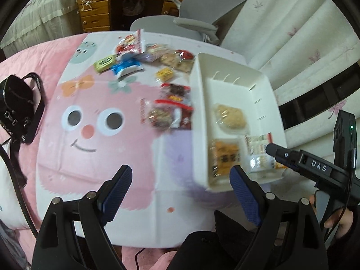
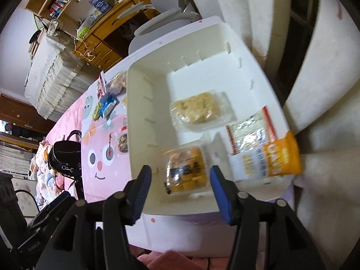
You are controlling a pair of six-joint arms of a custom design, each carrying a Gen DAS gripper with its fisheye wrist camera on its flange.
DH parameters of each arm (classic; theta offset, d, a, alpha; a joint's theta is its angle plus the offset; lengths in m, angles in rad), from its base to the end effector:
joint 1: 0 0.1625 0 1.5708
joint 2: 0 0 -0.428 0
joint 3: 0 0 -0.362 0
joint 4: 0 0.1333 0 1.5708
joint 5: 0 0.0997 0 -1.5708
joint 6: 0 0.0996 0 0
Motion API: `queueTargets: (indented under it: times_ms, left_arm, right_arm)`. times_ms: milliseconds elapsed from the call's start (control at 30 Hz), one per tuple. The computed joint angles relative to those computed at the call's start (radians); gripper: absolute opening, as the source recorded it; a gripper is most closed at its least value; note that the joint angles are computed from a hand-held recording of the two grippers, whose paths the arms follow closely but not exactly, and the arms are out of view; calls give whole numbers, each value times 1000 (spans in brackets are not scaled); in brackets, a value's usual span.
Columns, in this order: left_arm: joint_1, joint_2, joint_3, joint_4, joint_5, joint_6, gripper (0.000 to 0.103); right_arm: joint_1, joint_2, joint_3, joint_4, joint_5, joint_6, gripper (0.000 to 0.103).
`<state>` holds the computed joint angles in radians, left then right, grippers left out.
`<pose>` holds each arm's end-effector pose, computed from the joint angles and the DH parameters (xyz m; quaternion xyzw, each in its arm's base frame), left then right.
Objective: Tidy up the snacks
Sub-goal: 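Withdraw both tools from the tray back toward the snack pile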
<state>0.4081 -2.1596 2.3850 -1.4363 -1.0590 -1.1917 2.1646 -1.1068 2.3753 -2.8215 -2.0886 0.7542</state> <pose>-0.0910 -0.2377 0.3211 0.0315 0.9524 -0.1636 0.2554 0.2920 -0.2824 0.1114 -0.0752 -0.9637 0.1531 0.2054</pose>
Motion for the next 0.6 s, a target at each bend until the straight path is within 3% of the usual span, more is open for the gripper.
queueTargets:
  times_ms: [200, 400, 600]
  left_arm:
    - [3, -132, -52, 185, -18, 32, 88]
    - [61, -229, -119, 300, -7, 118, 88]
    - [242, -242, -177, 275, 13, 340, 88]
  right_arm:
    - [73, 115, -53, 17, -13, 105, 62]
    - [175, 227, -139, 63, -48, 221, 63]
    - [245, 320, -213, 91, -72, 317, 63]
